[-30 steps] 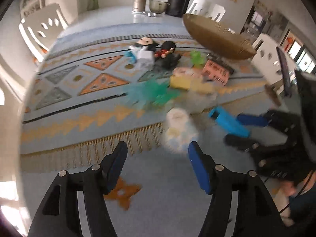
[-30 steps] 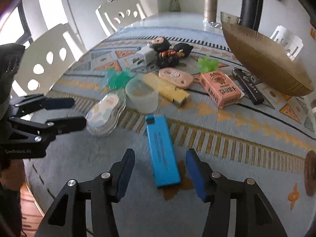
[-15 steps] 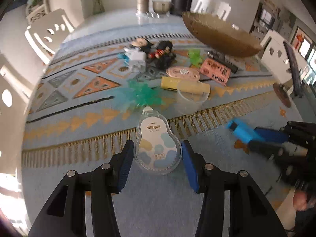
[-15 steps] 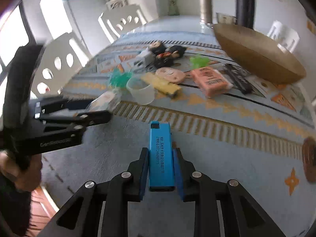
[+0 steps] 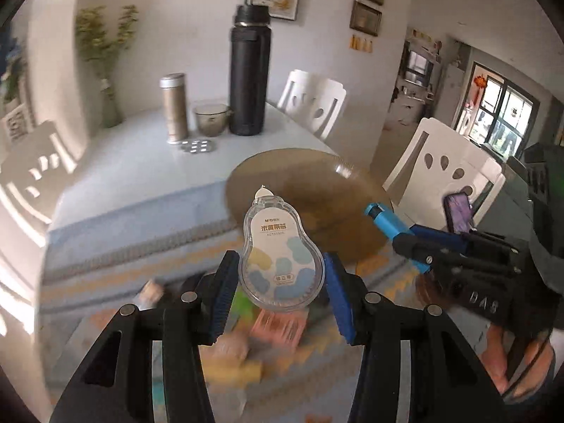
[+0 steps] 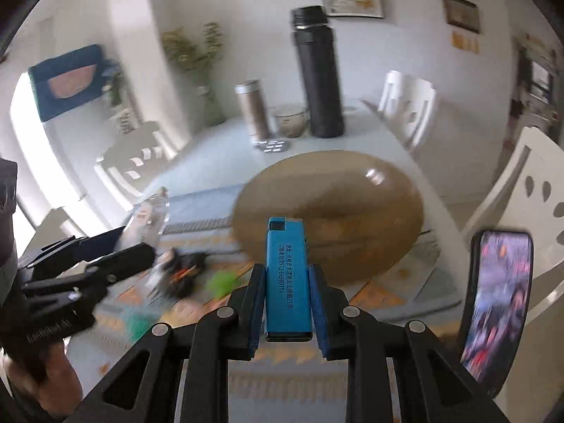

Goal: Organize rigid objects
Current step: 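Carry both items to the woven bowl and open both tools to drop them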

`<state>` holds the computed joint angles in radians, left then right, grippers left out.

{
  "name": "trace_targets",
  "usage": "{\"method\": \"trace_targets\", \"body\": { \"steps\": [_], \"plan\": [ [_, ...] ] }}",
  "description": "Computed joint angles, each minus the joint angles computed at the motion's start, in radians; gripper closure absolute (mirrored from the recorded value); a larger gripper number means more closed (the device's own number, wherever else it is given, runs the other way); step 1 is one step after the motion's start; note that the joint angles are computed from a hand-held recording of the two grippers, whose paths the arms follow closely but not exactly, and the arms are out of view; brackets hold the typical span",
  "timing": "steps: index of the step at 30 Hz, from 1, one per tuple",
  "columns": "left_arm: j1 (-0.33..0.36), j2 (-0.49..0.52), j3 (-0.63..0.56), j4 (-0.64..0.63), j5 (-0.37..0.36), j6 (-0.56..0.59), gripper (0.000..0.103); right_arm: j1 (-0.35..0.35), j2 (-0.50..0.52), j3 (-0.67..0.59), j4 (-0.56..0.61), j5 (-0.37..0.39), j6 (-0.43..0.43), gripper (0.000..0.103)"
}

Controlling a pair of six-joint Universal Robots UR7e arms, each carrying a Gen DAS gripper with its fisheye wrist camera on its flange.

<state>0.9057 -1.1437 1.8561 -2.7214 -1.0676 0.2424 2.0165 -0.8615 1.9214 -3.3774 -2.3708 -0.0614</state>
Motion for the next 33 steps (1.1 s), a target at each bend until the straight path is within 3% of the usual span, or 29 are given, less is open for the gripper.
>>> {"method": "trace_targets", "body": {
  "steps": [5,8,12,14,17,19,22,23,24,26,29,31,32,33],
  "plan": [
    [0.046,0.161,-0.137,0.055,-0.042,0.027,0.057,-0.07,0.007,-0.083,0.149,-0.007,0.074,0.079],
    [0.055,0.212,-0.175,0.082,-0.031,0.02,0.057,-0.103,0.003,-0.105,0.227,-0.002,0.102,0.079],
    [0.059,0.238,-0.193,0.108,-0.039,0.009,0.056,-0.127,0.006,-0.12,0.287,-0.011,0.125,0.079],
    [0.056,0.241,-0.191,0.115,-0.024,0.009,0.051,-0.143,-0.001,-0.117,0.295,0.013,0.143,0.079],
    [0.048,0.238,-0.19,0.131,0.008,0.0,0.048,-0.15,-0.024,-0.108,0.312,0.014,0.19,0.07],
    [0.043,0.203,-0.161,0.108,0.003,0.0,0.048,-0.14,-0.045,-0.074,0.247,0.04,0.178,0.069],
    [0.016,0.069,-0.025,-0.052,-0.03,0.043,0.048,-0.091,-0.053,-0.032,0.159,-0.016,0.152,0.061],
    [0.005,0.03,0.012,-0.094,-0.027,0.059,0.043,-0.074,-0.053,-0.017,0.13,-0.025,0.133,0.059],
    [-0.011,-0.022,0.06,-0.138,-0.013,0.073,0.029,-0.052,-0.052,0.001,0.097,-0.035,0.11,0.056],
    [-0.047,-0.118,0.145,-0.204,0.041,0.094,0.017,-0.022,-0.048,0.019,0.065,-0.05,0.083,0.053],
    [-0.09,-0.25,0.232,-0.246,0.092,0.081,0.015,0.035,-0.041,0.054,0.015,-0.052,0.053,0.045],
    [-0.114,-0.333,0.275,-0.266,0.116,0.066,0.01,0.06,-0.034,0.068,-0.017,-0.024,0.036,0.042],
    [-0.129,-0.373,0.297,-0.282,0.138,0.064,0.0,0.072,-0.03,0.076,-0.03,-0.012,0.028,0.042],
    [-0.144,-0.409,0.32,-0.305,0.165,0.067,0.0,0.087,-0.025,0.081,-0.038,0.001,0.019,0.042]
  ]
}}
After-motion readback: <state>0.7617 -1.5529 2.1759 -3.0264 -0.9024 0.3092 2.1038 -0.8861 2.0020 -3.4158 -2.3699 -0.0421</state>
